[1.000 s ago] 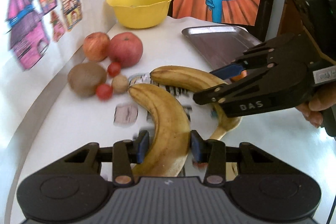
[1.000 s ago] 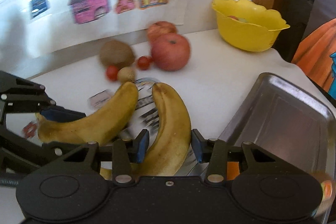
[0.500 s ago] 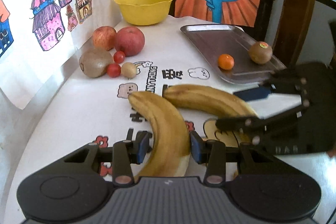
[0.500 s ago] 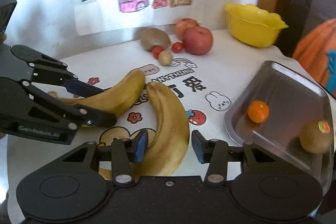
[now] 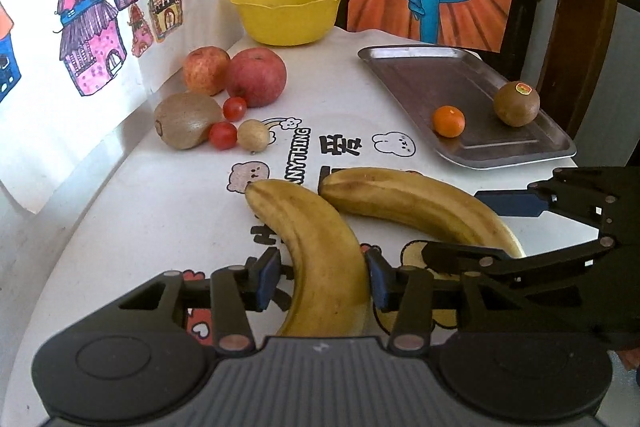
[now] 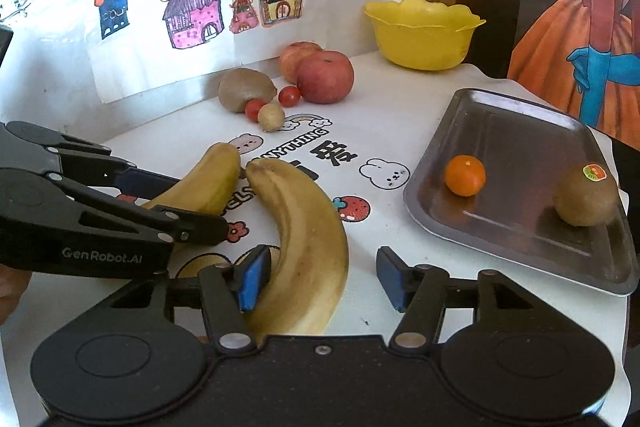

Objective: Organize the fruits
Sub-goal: 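Lift the banana in the left tool while the right tool lifts its banana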

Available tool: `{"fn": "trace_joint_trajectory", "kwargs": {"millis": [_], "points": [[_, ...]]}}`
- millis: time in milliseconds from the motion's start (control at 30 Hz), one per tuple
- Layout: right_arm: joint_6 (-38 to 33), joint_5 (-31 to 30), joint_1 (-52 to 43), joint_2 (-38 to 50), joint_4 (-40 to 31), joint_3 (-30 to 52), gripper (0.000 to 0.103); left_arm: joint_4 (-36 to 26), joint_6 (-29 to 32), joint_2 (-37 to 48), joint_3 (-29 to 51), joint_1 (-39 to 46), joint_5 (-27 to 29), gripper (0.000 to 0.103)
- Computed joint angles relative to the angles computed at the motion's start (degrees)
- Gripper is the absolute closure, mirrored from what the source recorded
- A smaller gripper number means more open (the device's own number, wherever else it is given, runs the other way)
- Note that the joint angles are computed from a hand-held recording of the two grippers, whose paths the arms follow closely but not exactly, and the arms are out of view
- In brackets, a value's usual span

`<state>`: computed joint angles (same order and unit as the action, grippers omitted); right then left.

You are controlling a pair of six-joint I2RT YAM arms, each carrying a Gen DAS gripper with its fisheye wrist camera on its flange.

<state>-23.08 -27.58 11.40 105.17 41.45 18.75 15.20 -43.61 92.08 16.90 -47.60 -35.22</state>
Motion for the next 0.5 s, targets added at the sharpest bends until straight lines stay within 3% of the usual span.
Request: {"fn": "trace_joint_trajectory", "kwargs": {"millis": [67, 300, 500], "points": [[0.1, -0.2, -0.1, 0.2, 0.8, -0.4, 0.042, -0.8, -0.3, 0.4, 0.5, -0.4, -0.5, 0.053], [0.6, -0.3, 0.1, -0.4, 2.9, -2.3, 0.061, -5.0, -2.5, 1.2, 3.1, -1.0, -1.5, 0.056], [1.5, 1.7, 0.8, 0.1, 5.0, -2.8, 0.06, -6.2, -3.8, 2.6, 4.7, -1.1, -2.5, 0.054]]}}
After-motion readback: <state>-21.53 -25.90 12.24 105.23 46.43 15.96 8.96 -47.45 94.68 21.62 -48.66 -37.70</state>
